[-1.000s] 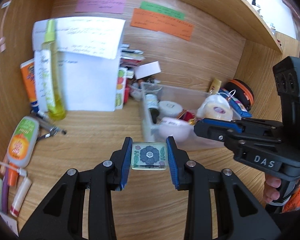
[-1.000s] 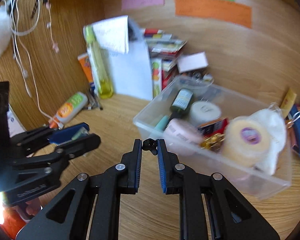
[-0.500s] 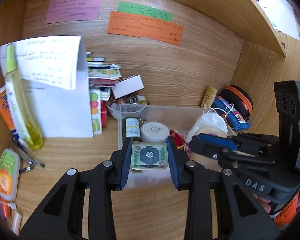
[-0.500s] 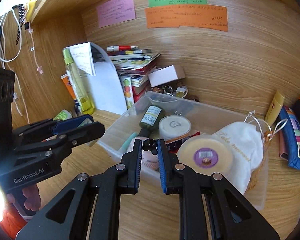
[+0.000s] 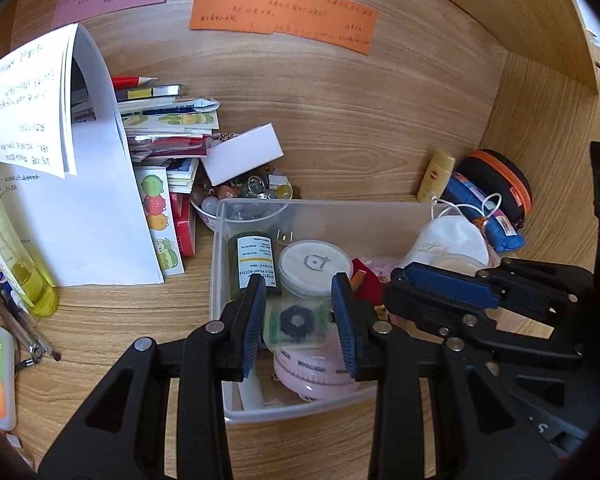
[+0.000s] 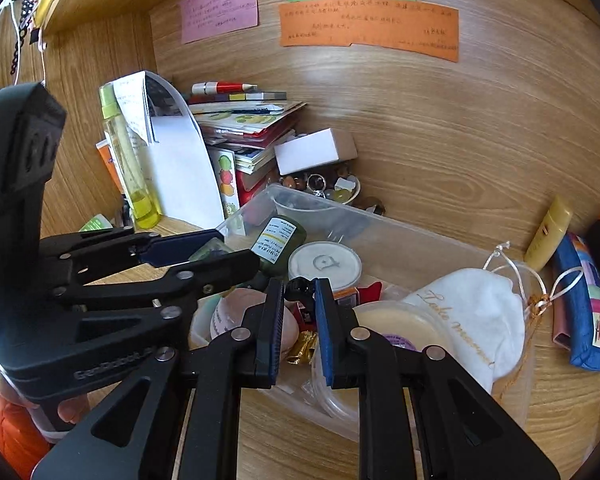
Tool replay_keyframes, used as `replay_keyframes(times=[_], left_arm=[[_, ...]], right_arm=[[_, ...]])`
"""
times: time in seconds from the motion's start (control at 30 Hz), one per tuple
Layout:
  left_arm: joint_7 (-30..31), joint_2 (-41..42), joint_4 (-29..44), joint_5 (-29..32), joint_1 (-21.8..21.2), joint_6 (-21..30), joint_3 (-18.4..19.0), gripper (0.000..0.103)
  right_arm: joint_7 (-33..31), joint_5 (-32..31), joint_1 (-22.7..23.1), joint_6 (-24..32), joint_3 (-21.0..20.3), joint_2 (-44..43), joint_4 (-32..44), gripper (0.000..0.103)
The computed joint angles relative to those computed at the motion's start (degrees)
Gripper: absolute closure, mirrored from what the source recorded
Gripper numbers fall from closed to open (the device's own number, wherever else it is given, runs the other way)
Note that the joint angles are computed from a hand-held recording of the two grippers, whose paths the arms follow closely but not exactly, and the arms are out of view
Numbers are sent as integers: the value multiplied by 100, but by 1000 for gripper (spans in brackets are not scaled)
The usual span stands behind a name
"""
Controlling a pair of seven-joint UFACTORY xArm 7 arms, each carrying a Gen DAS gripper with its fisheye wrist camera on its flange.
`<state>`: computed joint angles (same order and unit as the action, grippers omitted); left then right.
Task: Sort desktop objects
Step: 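Lower the tile and black clip into the box and open both grippers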
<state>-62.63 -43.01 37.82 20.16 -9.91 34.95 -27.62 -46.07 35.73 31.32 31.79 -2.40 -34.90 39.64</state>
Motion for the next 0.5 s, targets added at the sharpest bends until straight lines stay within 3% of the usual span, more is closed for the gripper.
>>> replay_keyframes(times=[0.33,0.5], left_arm=[[-38,-225,-161,-108,11,-188,77,68],[-110,-395,0,6,155,106,-162,55]], right_arm=[[-75,-49,29,-157,5,-56,-46,85],[-36,-63,31,-299,-10,-253,-140,62]])
